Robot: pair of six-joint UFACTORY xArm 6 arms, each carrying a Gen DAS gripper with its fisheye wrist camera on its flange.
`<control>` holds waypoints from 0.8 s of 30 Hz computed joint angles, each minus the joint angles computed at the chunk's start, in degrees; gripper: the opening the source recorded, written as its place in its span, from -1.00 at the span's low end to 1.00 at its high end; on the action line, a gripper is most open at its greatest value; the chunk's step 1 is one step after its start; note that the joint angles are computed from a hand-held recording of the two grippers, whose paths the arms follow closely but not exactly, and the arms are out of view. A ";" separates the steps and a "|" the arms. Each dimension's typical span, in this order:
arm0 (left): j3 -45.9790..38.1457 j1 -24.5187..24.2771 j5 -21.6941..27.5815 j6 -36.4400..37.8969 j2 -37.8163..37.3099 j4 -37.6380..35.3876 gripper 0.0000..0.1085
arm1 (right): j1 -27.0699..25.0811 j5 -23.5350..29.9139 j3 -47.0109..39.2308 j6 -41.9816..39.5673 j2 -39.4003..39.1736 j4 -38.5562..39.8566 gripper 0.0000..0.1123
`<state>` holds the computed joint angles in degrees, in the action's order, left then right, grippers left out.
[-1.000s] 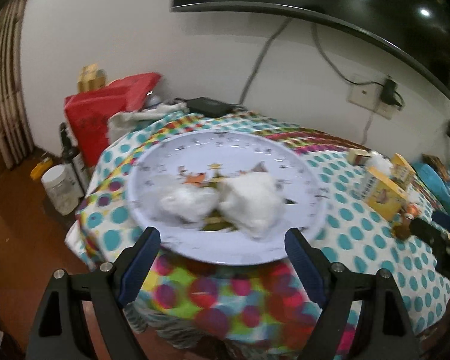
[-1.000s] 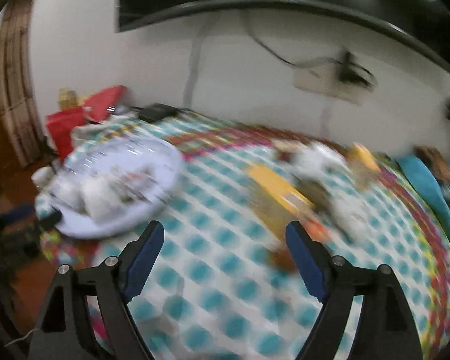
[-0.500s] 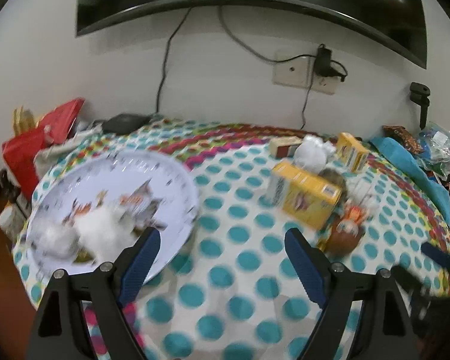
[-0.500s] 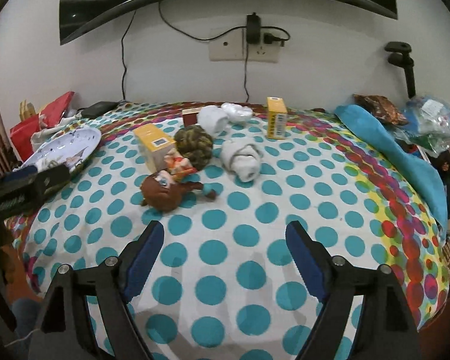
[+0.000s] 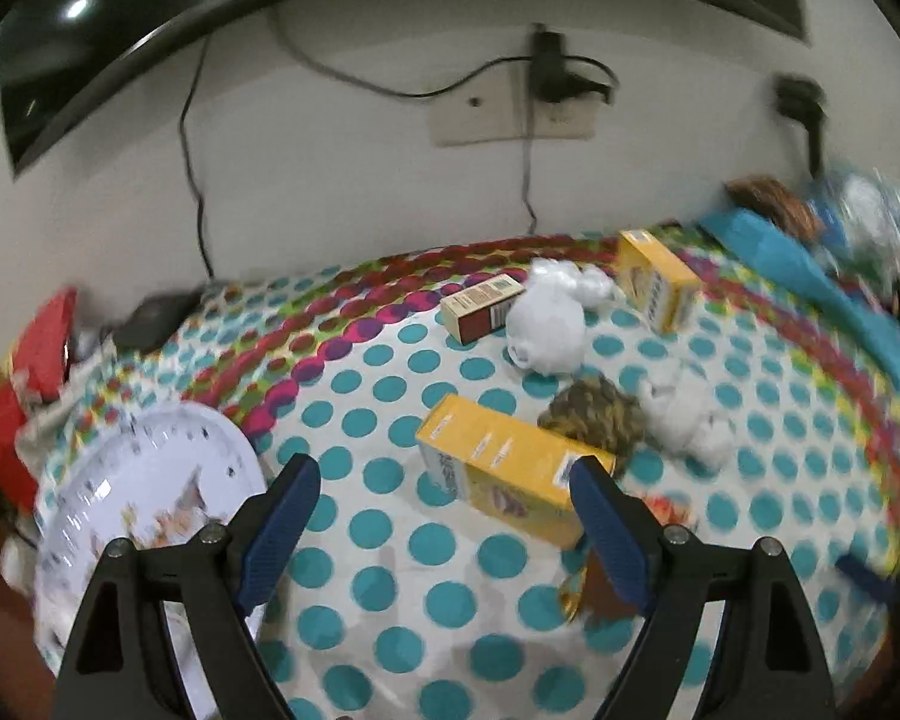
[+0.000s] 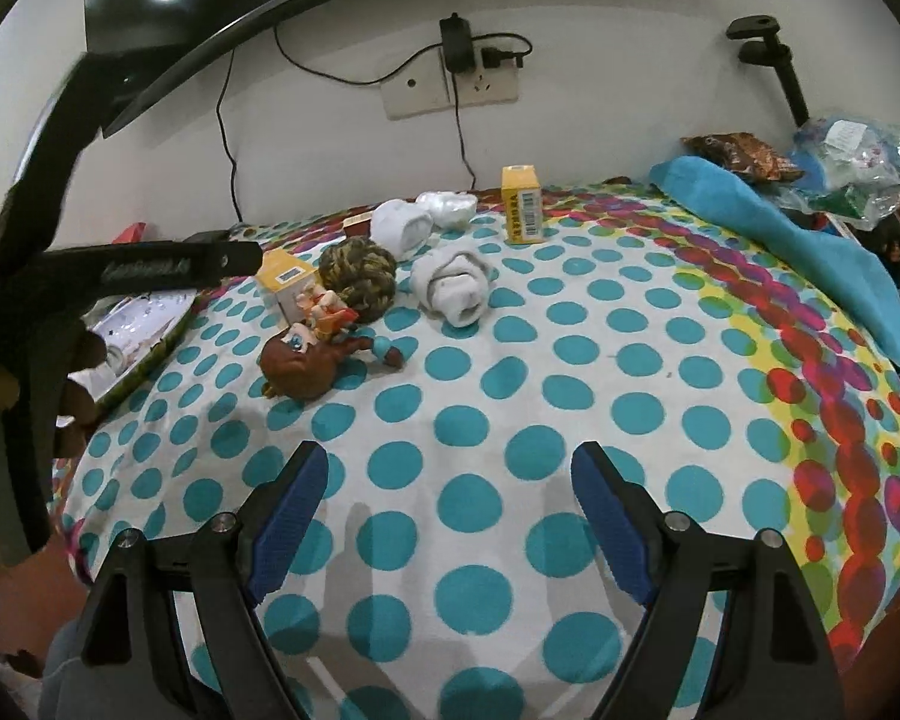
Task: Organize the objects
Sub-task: 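Grasp the yellow medicine box with the left gripper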
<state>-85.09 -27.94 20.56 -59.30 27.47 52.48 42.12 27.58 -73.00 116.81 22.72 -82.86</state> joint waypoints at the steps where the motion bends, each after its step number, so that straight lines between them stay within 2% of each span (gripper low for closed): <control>1: -1.05 -0.31 1.37 -1.85 0.59 0.18 0.61 | -0.10 -0.08 0.23 0.85 -0.01 -0.55 0.47; 3: -4.74 -1.92 7.86 -6.17 2.63 1.30 0.61 | -0.60 -1.10 0.68 2.75 0.14 -1.33 0.47; 6: -7.80 -3.04 13.00 -12.65 4.40 3.39 0.61 | -0.65 -1.03 1.29 6.07 -0.14 -3.85 0.49; 8: -9.70 -2.90 13.07 -15.25 5.85 1.66 0.61 | -0.59 -1.09 1.64 7.37 -0.39 -4.91 0.50; 9: -10.90 -2.91 13.42 -15.03 6.77 0.20 0.61 | -0.56 -1.12 1.79 7.79 -0.47 -5.33 0.50; 11: -16.22 -3.88 19.20 -12.80 10.36 -3.47 0.61 | -0.41 -0.89 1.86 7.99 -0.53 -5.36 0.50; 13: -19.00 -3.91 20.24 -10.12 12.84 -7.72 0.62 | -0.31 -0.92 2.12 8.51 -0.73 -5.85 0.52; 15: -20.94 -4.64 23.80 -11.01 13.95 -6.65 0.62 | -0.17 -0.77 2.25 8.54 -0.83 -5.89 0.53; 18: -20.07 -4.60 23.26 -12.37 13.60 -7.20 0.61 | -0.02 -0.73 2.57 9.55 -1.08 -6.62 0.53; 20: -18.94 -4.37 21.02 -11.80 13.21 -7.12 0.46 | 0.00 -0.70 2.74 9.35 -1.20 -6.46 0.54; 21: -18.61 -4.35 20.37 -11.37 13.08 -7.06 0.27 | -0.02 -0.76 2.81 9.61 -1.25 -6.60 0.55; 22: -19.16 -4.47 21.12 -10.30 13.42 -7.62 -0.09 | -0.01 -0.79 2.82 9.88 -1.25 -6.69 0.56; 23: -19.32 -4.20 20.59 -7.47 13.84 -10.50 -0.28 | 0.11 -0.68 2.85 9.85 -1.26 -6.58 0.57; 24: -17.85 -3.51 17.66 -5.80 13.30 -13.58 -0.45 | 0.09 -0.67 2.87 9.64 -1.27 -6.53 0.57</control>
<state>-102.94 -31.45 38.23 -65.10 40.76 38.89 42.21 26.91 -70.13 126.45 21.44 -89.38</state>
